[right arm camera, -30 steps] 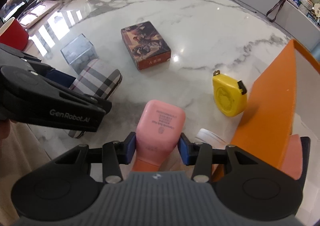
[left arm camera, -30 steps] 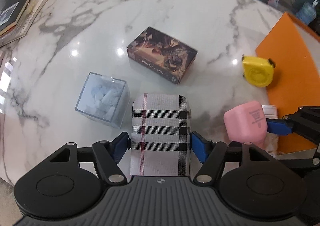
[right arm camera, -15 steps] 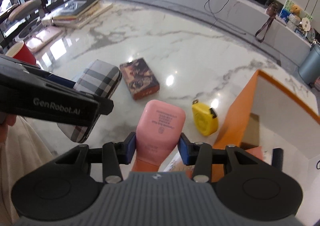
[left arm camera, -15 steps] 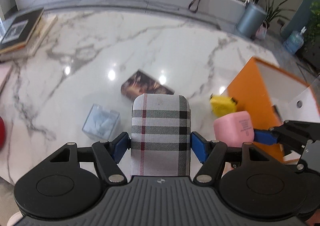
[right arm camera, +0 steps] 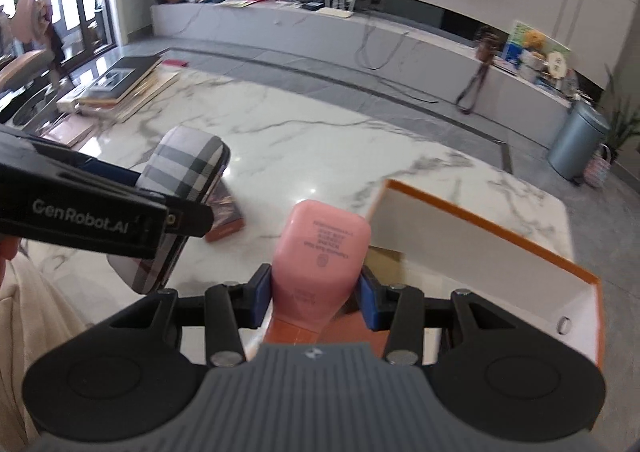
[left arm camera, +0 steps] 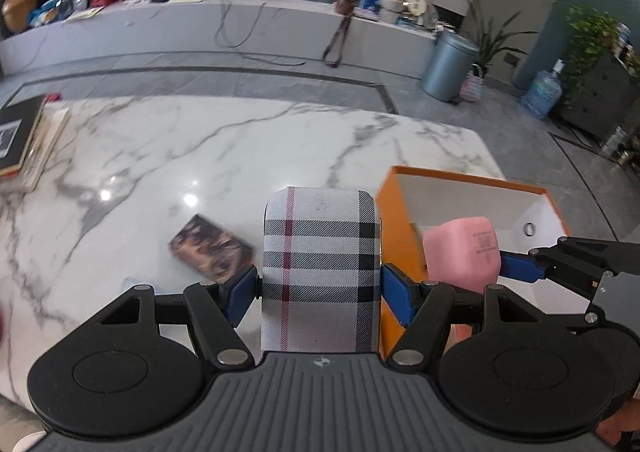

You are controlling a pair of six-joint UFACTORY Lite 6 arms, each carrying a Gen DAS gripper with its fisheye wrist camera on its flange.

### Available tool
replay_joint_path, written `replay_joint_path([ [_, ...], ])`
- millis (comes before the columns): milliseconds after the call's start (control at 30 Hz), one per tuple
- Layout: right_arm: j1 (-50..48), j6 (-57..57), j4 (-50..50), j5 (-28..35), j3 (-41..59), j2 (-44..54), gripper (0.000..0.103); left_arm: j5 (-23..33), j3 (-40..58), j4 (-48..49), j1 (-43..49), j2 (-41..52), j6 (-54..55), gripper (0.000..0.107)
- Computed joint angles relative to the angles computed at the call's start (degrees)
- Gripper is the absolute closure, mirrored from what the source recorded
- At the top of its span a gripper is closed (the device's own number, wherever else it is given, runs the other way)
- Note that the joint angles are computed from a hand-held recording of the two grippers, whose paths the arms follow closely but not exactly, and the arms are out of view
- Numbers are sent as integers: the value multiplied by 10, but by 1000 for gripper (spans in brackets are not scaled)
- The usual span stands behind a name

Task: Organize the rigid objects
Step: 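Lift the plaid case and pink bottle and carry both over the orange box, then lower the plaid case and pink bottle into the orange box and open both tools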

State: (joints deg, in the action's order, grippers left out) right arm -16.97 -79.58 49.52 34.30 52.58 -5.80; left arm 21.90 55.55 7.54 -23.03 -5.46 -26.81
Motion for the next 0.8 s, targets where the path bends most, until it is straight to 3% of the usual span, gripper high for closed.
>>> replay_joint_path([
  [400, -148, -75, 11, 33, 56, 69, 58, 0, 144, 61, -116, 154, -84, 29],
  [800, -204, -96, 1, 2, 116, 182, 59, 18, 241, 55, -168, 268, -70, 29],
])
